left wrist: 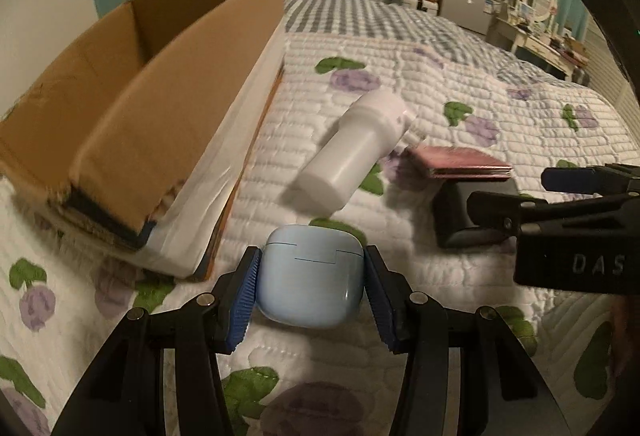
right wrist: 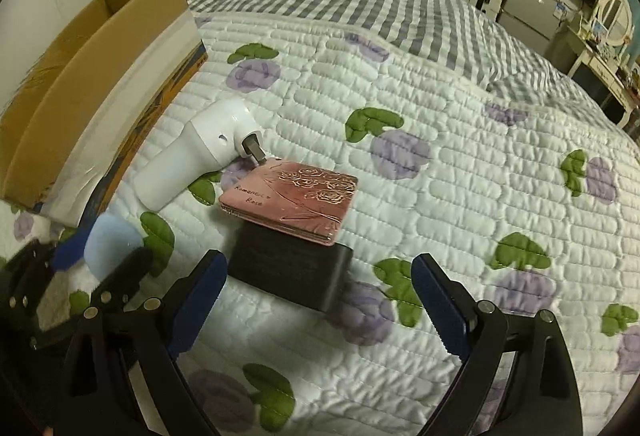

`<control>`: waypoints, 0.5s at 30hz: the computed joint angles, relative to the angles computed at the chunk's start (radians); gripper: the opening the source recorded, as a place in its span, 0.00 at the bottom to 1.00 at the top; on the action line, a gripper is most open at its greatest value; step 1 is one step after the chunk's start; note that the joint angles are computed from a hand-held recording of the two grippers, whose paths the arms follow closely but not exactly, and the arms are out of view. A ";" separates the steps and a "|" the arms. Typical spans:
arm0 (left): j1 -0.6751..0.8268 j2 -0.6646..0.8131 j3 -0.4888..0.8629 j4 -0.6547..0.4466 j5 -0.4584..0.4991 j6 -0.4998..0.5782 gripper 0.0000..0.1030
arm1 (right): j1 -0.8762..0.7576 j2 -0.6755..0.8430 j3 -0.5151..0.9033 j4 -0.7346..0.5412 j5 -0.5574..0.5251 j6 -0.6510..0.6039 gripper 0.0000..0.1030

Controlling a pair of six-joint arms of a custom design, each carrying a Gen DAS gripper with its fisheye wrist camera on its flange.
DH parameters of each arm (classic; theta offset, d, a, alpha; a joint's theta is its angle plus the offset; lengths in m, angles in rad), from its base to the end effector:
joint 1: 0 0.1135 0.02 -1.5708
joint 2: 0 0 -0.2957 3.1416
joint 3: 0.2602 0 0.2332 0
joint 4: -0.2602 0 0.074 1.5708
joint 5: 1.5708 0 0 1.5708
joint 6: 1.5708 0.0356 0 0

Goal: Organize rigid objects
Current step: 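Grasp the black rectangular charger with the right tool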

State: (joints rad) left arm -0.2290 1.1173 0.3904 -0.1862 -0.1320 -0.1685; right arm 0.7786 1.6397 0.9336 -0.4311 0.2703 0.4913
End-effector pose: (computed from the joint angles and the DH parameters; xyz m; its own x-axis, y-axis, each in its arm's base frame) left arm 0.1623 -0.0330 0.1879 -0.7844 0.0122 -0.6201 0.0154 0.9999 0.0002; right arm 0.2176 0.2013 0.2096 -0.8512 -0.2011 -0.4848 -0.2215 0.9750 -0.0154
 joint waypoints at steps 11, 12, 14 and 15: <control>0.036 -0.004 -0.007 0.001 0.015 0.002 0.50 | 0.003 0.161 0.121 -0.054 -0.004 0.025 0.83; 0.035 -0.002 -0.006 0.000 0.017 0.005 0.50 | -0.002 0.175 0.129 -0.057 -0.010 0.025 0.80; 0.036 -0.003 -0.005 -0.006 0.024 0.006 0.50 | -0.007 0.188 0.136 -0.053 -0.022 0.019 0.75; 0.037 -0.008 -0.005 -0.010 0.029 0.009 0.50 | -0.006 0.192 0.136 -0.048 -0.025 0.015 0.74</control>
